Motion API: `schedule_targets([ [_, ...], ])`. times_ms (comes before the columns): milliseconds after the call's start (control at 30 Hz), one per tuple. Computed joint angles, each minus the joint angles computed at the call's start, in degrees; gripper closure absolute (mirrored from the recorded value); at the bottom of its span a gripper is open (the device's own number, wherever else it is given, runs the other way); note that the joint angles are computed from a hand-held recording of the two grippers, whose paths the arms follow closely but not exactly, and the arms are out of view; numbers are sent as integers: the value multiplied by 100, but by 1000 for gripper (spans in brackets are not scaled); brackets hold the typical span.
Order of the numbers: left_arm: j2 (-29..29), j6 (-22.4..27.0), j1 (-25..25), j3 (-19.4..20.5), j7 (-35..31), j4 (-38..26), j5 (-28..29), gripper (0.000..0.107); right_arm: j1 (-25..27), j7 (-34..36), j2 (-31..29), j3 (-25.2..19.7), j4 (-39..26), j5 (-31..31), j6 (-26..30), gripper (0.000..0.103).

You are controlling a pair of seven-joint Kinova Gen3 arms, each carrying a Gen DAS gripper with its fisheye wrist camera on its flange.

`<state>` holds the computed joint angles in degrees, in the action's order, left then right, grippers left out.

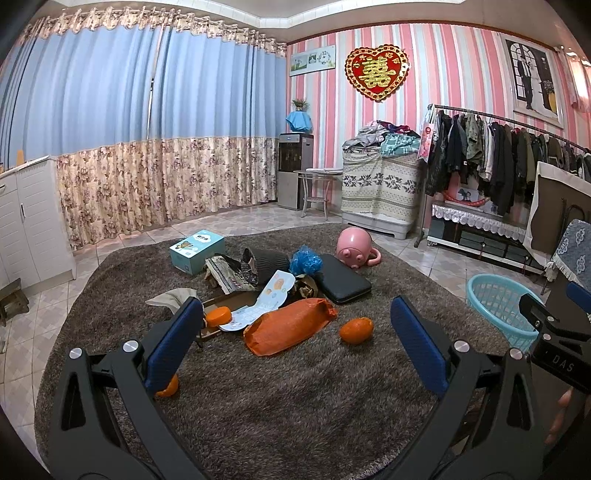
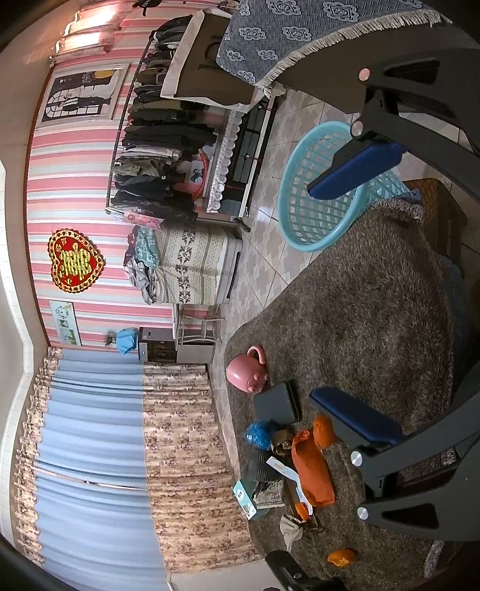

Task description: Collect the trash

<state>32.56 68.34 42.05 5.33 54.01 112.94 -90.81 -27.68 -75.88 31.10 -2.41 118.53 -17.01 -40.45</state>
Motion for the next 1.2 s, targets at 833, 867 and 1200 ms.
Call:
schedule_targets([
  [833,9,-5,-3,6,5,-7,0,10,-27,33,2,10,-17,-40,41,4],
  [867,-14,-29,-14,7,12,14,-10,10,-25,35,-1,10,-18,-37,52,4],
  [1200,45,-10,-10,10,69,31,-102,10,36,-47,74,-31,-28,66,25,4],
])
